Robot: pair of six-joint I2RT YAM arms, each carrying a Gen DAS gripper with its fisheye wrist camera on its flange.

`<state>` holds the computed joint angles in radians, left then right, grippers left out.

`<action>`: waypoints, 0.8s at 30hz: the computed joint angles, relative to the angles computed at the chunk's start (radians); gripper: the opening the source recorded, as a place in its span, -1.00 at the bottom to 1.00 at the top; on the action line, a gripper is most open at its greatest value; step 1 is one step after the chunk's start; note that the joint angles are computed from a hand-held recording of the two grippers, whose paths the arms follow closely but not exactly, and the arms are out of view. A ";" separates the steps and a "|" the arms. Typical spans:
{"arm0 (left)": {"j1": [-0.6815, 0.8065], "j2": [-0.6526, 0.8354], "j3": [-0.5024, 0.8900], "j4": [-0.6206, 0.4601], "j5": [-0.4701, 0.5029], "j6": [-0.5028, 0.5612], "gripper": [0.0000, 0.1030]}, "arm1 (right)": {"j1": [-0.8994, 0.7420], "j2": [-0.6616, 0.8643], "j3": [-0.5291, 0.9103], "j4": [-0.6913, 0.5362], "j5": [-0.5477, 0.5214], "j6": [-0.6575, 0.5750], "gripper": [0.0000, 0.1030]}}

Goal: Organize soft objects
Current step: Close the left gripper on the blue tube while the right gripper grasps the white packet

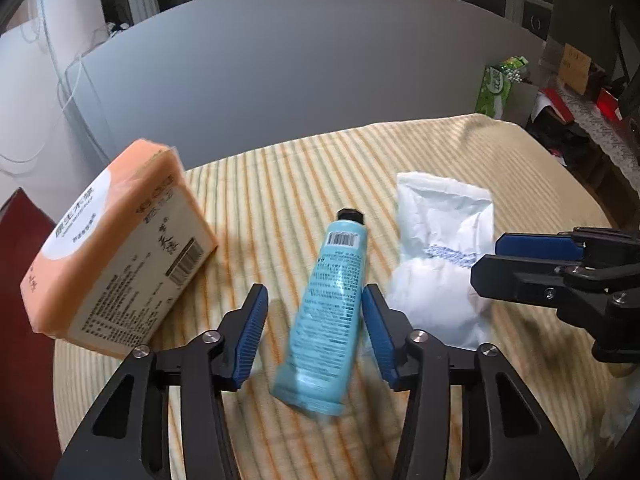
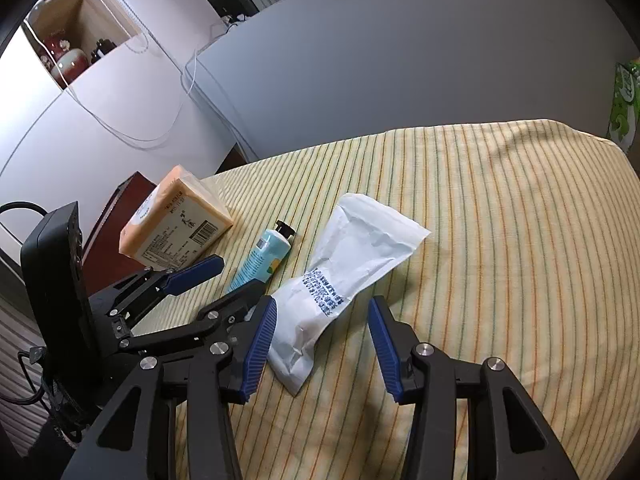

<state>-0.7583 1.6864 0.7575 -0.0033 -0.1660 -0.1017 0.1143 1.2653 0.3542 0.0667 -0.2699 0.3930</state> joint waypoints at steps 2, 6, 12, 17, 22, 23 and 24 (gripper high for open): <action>0.015 0.007 0.001 -0.003 0.018 -0.001 -0.11 | 0.019 0.029 0.013 0.011 0.016 0.000 -0.15; 0.020 0.013 0.004 0.007 0.031 0.012 -0.11 | 0.040 0.099 0.035 0.042 0.025 0.007 -0.15; 0.031 0.024 0.009 0.025 0.070 0.012 -0.29 | 0.035 0.169 0.045 0.109 0.016 0.021 -0.34; 0.024 0.025 0.002 0.041 0.061 0.017 -0.32 | 0.008 0.184 0.038 0.147 -0.019 0.028 -0.55; 0.032 0.019 -0.002 0.038 0.076 0.007 -0.36 | 0.002 0.148 0.017 0.152 -0.028 0.036 -0.90; 0.035 0.014 -0.005 0.036 0.083 0.004 -0.38 | -0.002 0.134 0.010 0.149 -0.031 0.036 -0.90; 0.036 0.007 -0.009 0.036 0.087 0.001 -0.39 | -0.001 0.118 0.004 0.143 -0.028 0.037 -0.91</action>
<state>-0.7224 1.6938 0.7481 0.0326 -0.0792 -0.1003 0.1134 1.3833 0.3584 0.2100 -0.2984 0.4301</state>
